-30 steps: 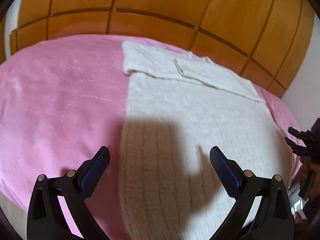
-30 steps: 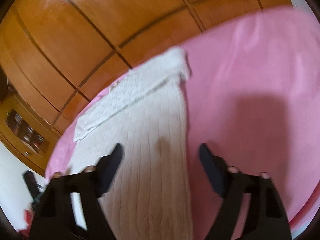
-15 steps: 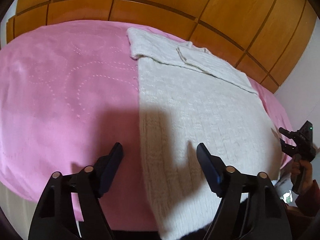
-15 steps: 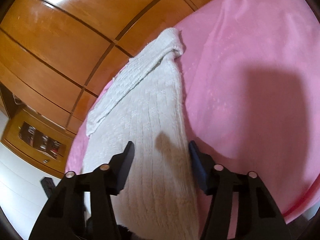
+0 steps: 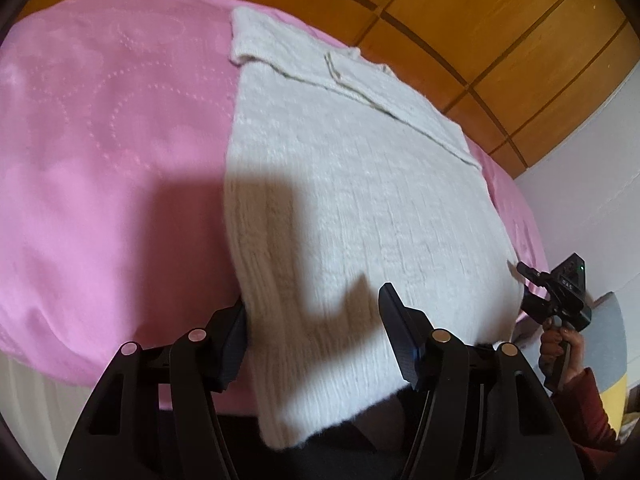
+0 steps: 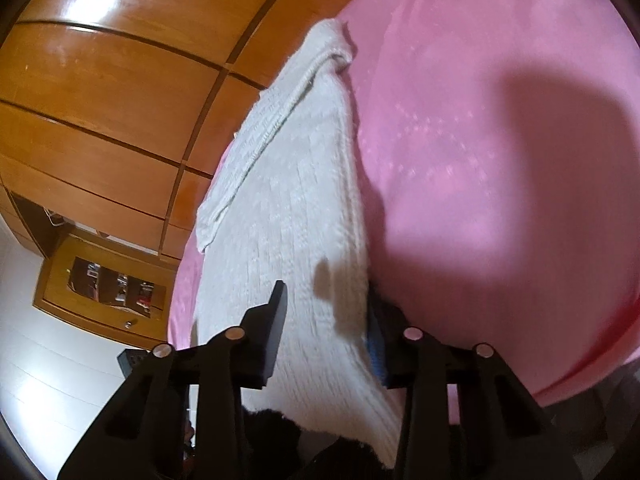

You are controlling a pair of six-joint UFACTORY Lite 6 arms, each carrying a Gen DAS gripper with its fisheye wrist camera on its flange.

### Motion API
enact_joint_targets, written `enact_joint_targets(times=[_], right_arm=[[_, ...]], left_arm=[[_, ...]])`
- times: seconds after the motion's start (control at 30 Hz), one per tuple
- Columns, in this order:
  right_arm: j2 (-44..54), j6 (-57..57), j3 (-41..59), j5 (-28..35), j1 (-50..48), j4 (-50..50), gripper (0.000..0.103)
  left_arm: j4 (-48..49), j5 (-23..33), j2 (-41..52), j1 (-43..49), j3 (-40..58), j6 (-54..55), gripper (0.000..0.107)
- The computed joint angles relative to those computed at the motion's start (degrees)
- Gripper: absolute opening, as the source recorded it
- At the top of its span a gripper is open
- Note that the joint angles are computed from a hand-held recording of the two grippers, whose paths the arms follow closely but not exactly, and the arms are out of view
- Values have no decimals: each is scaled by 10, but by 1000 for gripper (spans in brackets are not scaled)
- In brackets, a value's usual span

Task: Fold small clothes
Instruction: 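Grasp the sweater hem with both grippers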

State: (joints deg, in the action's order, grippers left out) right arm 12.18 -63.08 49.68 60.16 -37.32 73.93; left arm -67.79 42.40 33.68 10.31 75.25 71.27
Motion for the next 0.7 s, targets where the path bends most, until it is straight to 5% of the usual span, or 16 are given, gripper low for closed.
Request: enact_joint_targets(times=[0.37,0.43,0.47,0.5,0.6,0.7], right_arm=[[17,27,-8,41,9,-63,35],[19,23,-7,35,16,-60,29],[17,20,-8,27,20,-62,17],[14,19,-6,18,27,-67,8],[-7,-2,-11,8,40,-66,7],[-39,-32,-22,40,34,-48,7]], left_arm=[[62,-19,-8,-47,-29,-38,61],[64,-30,-11,-56,-33,-37,59],[66,-30,-10,-56,-33,-37,55],[72,-31,-9,-57,-31,-42,38],[84,-16,11,-49,-5,-65,12],[50,11,2,-40,-7,-43,9]])
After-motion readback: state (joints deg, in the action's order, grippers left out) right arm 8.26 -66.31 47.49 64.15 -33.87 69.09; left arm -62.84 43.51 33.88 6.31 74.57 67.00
